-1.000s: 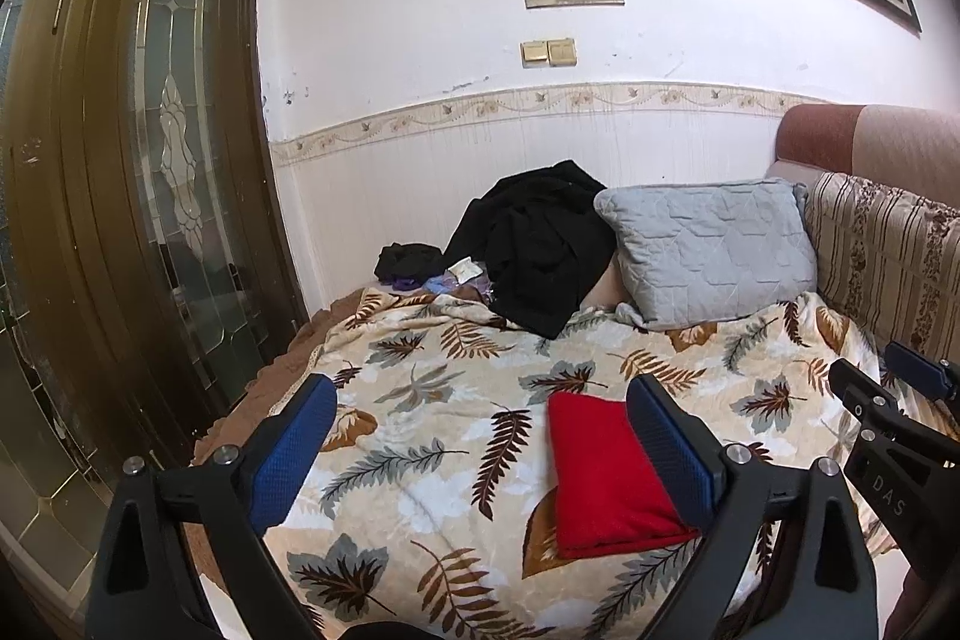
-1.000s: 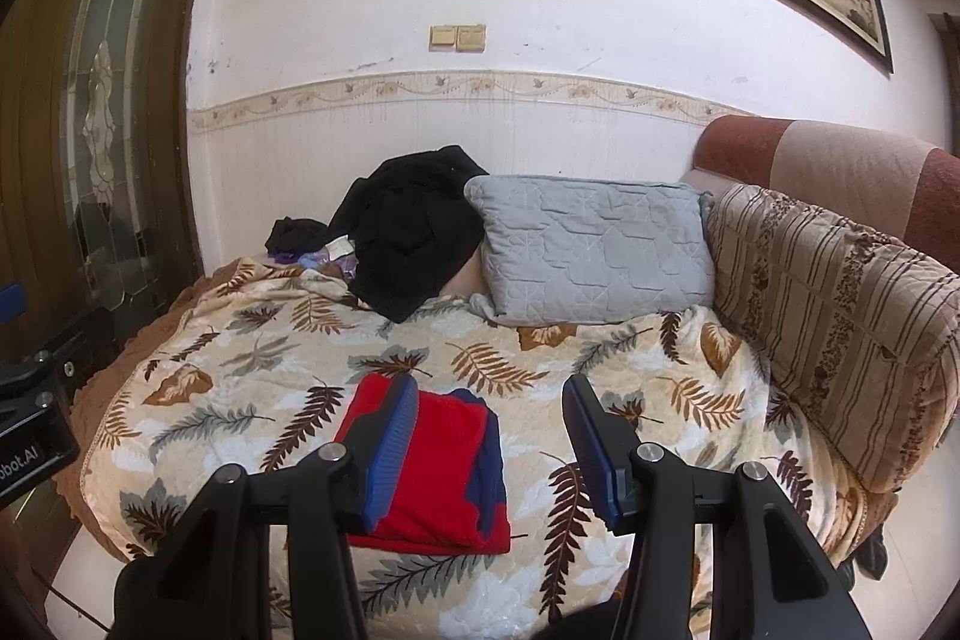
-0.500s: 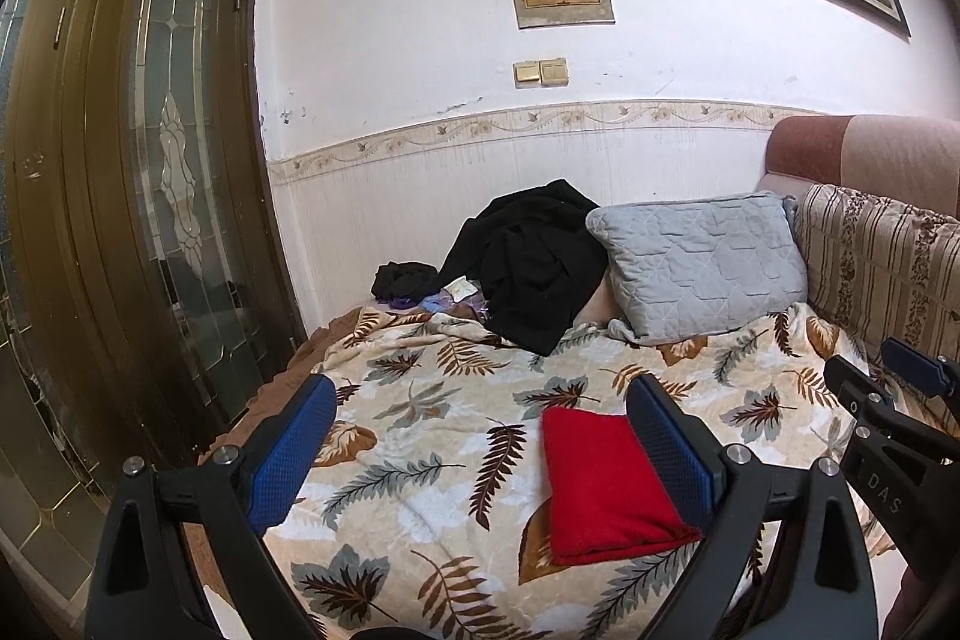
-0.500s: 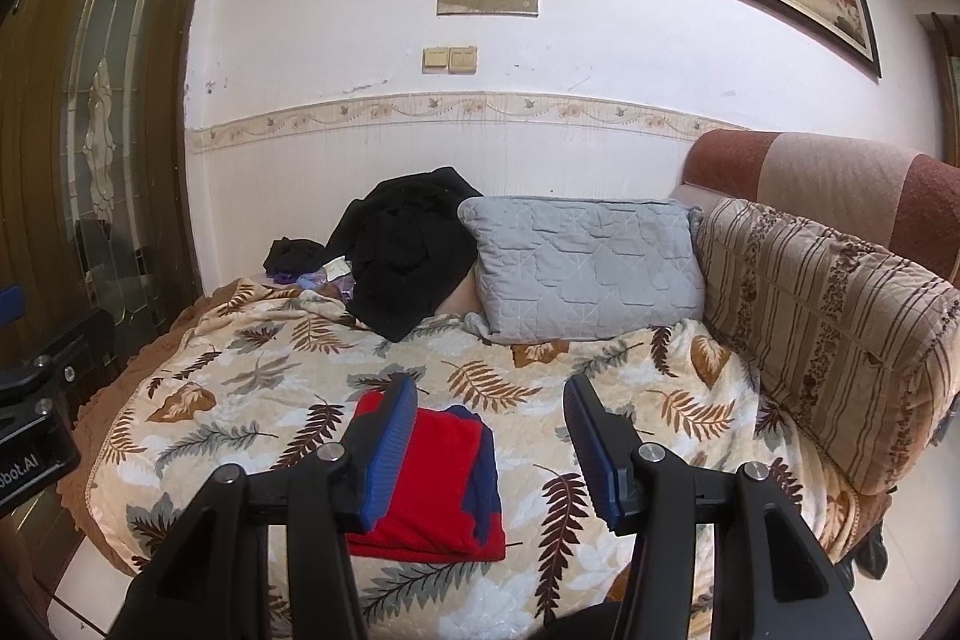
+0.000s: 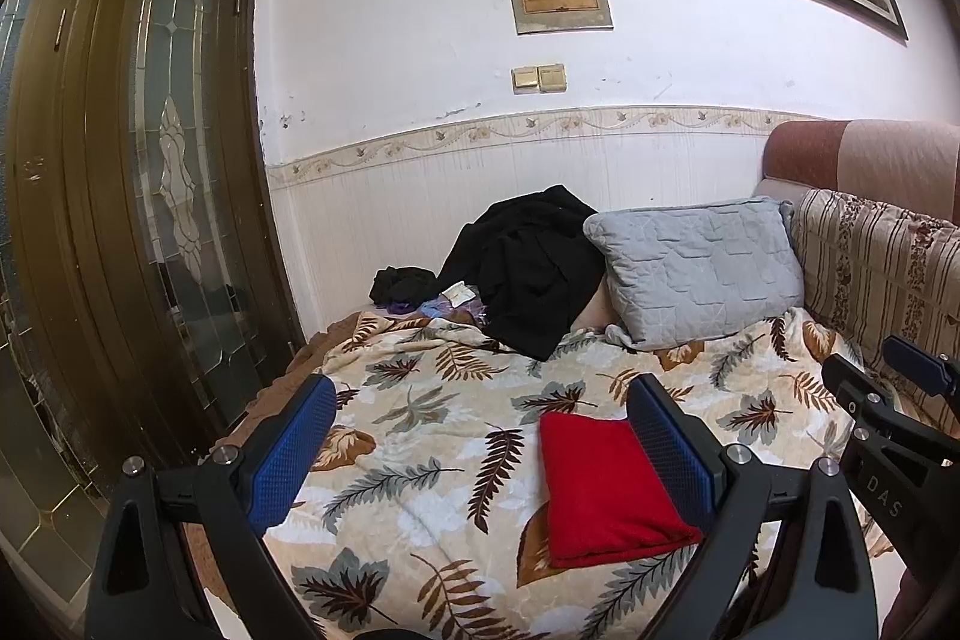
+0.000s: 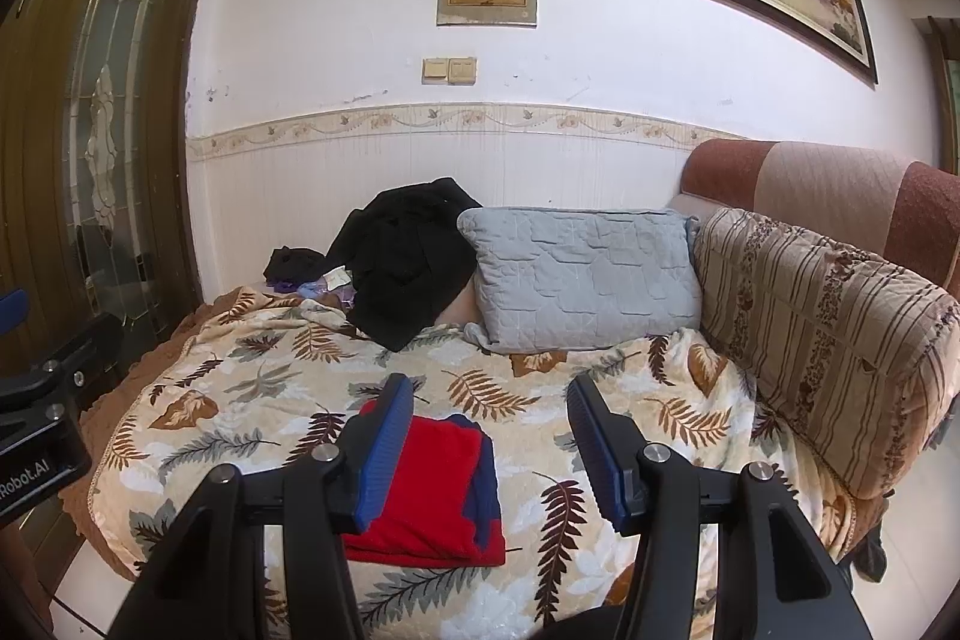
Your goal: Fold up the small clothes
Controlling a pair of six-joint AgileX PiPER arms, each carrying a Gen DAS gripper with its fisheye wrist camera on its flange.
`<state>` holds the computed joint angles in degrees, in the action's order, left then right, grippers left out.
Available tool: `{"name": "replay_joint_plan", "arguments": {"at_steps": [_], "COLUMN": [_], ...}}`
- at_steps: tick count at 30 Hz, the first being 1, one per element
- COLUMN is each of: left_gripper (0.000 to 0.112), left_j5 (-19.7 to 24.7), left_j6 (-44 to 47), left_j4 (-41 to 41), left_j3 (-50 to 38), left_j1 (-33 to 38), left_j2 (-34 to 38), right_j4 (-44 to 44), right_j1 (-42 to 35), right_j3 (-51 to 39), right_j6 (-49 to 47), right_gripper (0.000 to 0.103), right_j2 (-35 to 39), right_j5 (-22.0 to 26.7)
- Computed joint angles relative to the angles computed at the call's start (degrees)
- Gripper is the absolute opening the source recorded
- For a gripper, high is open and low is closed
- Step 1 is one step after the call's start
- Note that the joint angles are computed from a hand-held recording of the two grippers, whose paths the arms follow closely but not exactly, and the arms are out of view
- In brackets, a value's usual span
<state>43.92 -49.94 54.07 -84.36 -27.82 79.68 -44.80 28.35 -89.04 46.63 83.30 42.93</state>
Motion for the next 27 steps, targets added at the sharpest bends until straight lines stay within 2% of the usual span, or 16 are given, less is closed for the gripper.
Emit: {"name": "replay_joint_plan", "arguments": {"at_steps": [19,25,27], "left_gripper": [0.097,0.097,0.097], "left_j5": [0.26,-0.50,-1.94], "left_j6": [1.67,2.99,3.11], "left_j4": [-1.27,-2.92,-3.42], "left_j3": [-1.69,-2.30,-1.85], "left_j1": [-0.85,0.00,0.72], "left_j2": [0.59,1.18,1.28], "right_j4": [-0.05,1.24,1.90], "right_j1": [0.10,-0.60,-0.97], "right_j3": [-0.81,-1.48,-2.06], "right_j6": [0.44,-0.58,-1.24], "right_gripper": [0.058,0.058,0.058], "right_j2": [0.19,0.71,1.42], "right_j5": [0.52,0.53,0.69]}}
